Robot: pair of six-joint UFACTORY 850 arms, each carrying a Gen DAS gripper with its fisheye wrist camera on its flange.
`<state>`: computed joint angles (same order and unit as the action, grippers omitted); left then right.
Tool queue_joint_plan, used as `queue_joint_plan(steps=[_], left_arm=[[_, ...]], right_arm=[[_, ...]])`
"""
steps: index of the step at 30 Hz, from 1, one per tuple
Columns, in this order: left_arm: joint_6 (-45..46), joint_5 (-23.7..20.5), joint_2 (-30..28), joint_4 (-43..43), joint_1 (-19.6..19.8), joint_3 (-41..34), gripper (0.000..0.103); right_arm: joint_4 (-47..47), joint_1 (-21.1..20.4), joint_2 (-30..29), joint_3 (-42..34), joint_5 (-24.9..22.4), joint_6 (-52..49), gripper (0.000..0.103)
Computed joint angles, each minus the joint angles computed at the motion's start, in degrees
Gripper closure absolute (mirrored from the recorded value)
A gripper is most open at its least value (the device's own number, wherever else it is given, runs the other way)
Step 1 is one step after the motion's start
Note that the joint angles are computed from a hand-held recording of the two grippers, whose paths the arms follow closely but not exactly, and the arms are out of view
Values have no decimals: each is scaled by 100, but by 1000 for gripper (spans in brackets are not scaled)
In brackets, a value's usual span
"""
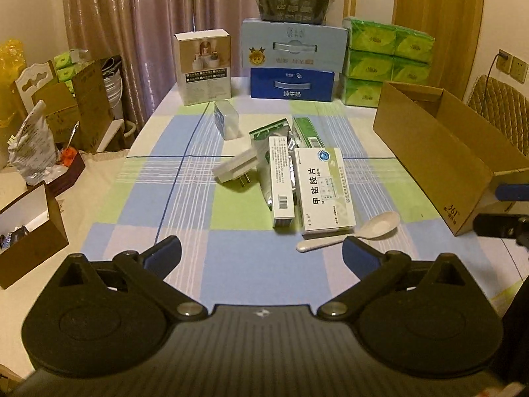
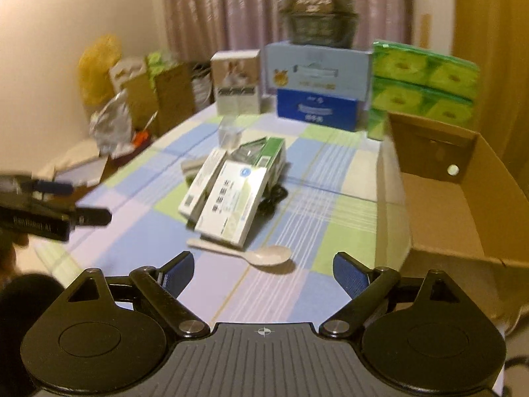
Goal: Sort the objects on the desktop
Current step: 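Bring both empty tools back over the table items, then grasp the white plastic spoon by its bowl with the right tool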
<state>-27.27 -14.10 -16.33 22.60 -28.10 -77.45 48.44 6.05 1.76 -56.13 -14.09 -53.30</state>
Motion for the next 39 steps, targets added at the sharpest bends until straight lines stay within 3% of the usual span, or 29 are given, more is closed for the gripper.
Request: queue_joint_plan(steps=[8, 12, 16, 23, 31, 39], left_arm=[[2958, -196, -408, -2244, 123, -492, 1], [4244, -421, -704, -2952, 168, -859, 1], [5207, -601, -986, -3467, 197, -1148, 1], [6120, -782, -1463, -3725, 196, -1584, 1], [7896, -1155, -1885, -4892, 366, -2054, 1], [7667, -1377, -2305, -4707, 463, -2587, 4]], right_arm=[[-983, -18, -785, -745, -616, -892, 15], [-1657, -61, -1336, -1237, -965, -1102, 15], [-2342, -39, -1877, -1801, -1373, -1259, 25], [-3204, 60, -2862, -2885, -2293, -1704, 37], [-3416, 95, -3496, -3636, -2931, -1799, 47], [-3621, 83, -3712, -3878, -3234, -1749, 61]])
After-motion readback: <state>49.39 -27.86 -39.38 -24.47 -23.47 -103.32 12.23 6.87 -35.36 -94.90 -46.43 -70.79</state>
